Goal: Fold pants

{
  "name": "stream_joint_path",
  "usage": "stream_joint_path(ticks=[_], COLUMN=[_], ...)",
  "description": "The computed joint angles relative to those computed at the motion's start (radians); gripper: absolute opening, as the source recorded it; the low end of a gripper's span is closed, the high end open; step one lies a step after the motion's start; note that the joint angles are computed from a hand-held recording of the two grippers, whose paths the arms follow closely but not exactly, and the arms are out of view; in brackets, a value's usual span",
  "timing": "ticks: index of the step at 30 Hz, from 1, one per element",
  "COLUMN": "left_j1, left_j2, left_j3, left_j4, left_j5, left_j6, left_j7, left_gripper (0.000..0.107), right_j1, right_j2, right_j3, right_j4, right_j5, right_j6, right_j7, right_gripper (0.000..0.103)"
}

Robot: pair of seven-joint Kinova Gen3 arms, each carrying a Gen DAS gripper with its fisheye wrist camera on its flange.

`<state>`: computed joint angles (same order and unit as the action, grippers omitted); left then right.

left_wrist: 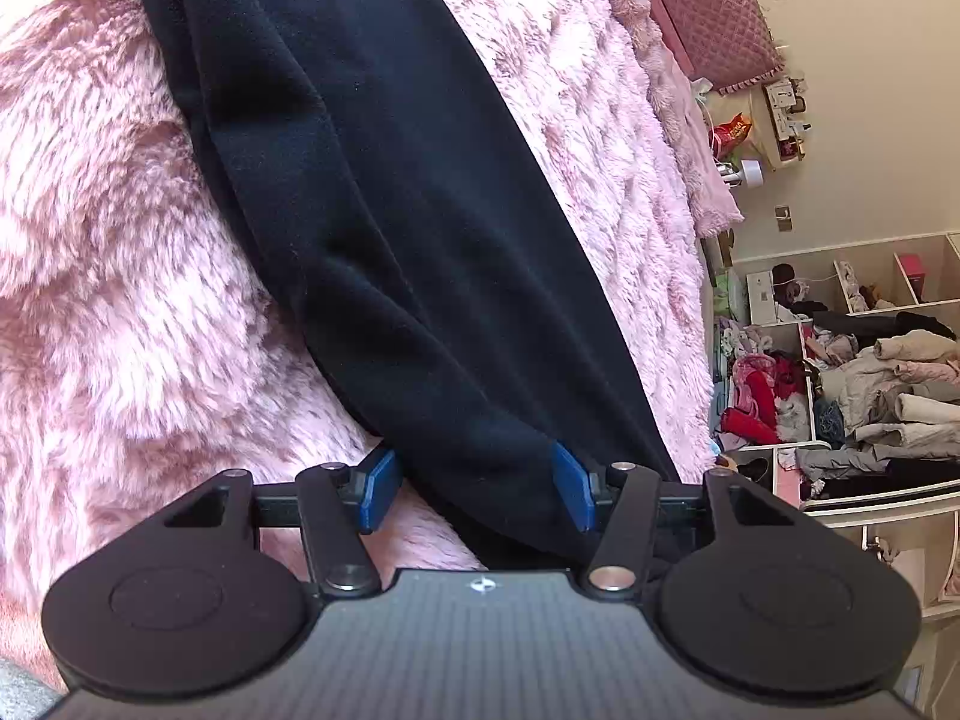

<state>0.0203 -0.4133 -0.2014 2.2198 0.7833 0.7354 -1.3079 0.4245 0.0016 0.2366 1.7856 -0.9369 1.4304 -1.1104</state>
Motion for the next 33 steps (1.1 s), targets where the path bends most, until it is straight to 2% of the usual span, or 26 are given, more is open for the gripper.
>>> stream_joint_path(ticks=[2, 5, 6, 8, 13, 15, 17, 19, 20, 22, 24, 27, 30, 31, 33], left_j1=[-0.002, 0.001, 0.002, -0.001, 0.021, 0.025, -0.038, -0.118, -0.141, -0.133, -0.057, 0.069, 0.088, 0.085, 0.113], left_j2=[-0.009, -0.013, -0.016, -0.022, -0.039, -0.049, -0.057, -0.063, -0.062, -0.041, -0.011, 0.027, 0.034, 0.031, 0.03], left_j3=[0.007, 0.004, 0.002, 0.009, 0.024, 0.048, 0.134, 0.227, 0.273, 0.309, 0.281, 0.185, 0.183, 0.19, 0.161], left_j4=[-0.005, -0.018, -0.019, -0.026, -0.048, -0.051, -0.073, -0.1, -0.106, -0.122, -0.12, -0.099, -0.066, -0.053, -0.026], left_j5=[-0.016, -0.03, -0.032, -0.044, -0.1, -0.127, -0.201, -0.282, -0.323, -0.395, -0.444, -0.416, -0.421, -0.429, -0.406], left_j6=[0.002, 0.011, 0.011, 0.013, 0.0, -0.028, -0.039, -0.041, -0.062, -0.087, -0.127, -0.161, -0.192, -0.203, -0.237], left_j7=[0.006, 0.009, 0.008, 0.022, 0.071, 0.114, 0.193, 0.221, 0.23, 0.252, 0.233, 0.148, 0.125, 0.126, 0.103], left_gripper=[0.063, 0.063, 0.063, 0.063, 0.063, 0.063, 0.062, 0.06, 0.06, 0.06, 0.06, 0.06, 0.06, 0.06, 0.059], right_j1=[-0.012, -0.046, -0.027, 0.02, 0.133, 0.131, 0.057, -0.036, -0.082, -0.175, -0.268, -0.407, -0.5, -0.513, -0.544], right_j2=[-0.014, -0.053, -0.067, -0.096, -0.196, -0.228, -0.234, -0.207, -0.192, -0.154, -0.13, -0.092, -0.046, -0.026, -0.007], right_j3=[-0.009, -0.056, -0.102, -0.194, -0.41, -0.47, -0.468, -0.446, -0.43, -0.395, -0.358, -0.296, -0.262, -0.279, -0.298], right_j4=[-0.016, -0.063, -0.079, -0.104, -0.143, -0.148, -0.16, -0.192, -0.212, -0.251, -0.258, -0.263, -0.271, -0.27, -0.251], right_j5=[0.046, 0.158, 0.199, 0.28, 0.484, 0.565, 0.633, 0.66, 0.668, 0.675, 0.671, 0.7, 0.721, 0.746, 0.814], right_j6=[-0.026, -0.082, -0.103, -0.157, -0.283, -0.343, -0.379, -0.388, -0.375, -0.347, -0.359, -0.369, -0.358, -0.361, -0.378], right_j7=[0.017, -0.035, -0.055, -0.081, -0.133, -0.147, -0.178, -0.213, -0.236, -0.282, -0.308, -0.387, -0.444, -0.467, -0.517], right_gripper=[0.013, 0.015, 0.016, 0.026, 0.026, 0.027, 0.028, 0.025, 0.016, 0.009, 0.009, 0.009, 0.009, 0.009, 0.009])
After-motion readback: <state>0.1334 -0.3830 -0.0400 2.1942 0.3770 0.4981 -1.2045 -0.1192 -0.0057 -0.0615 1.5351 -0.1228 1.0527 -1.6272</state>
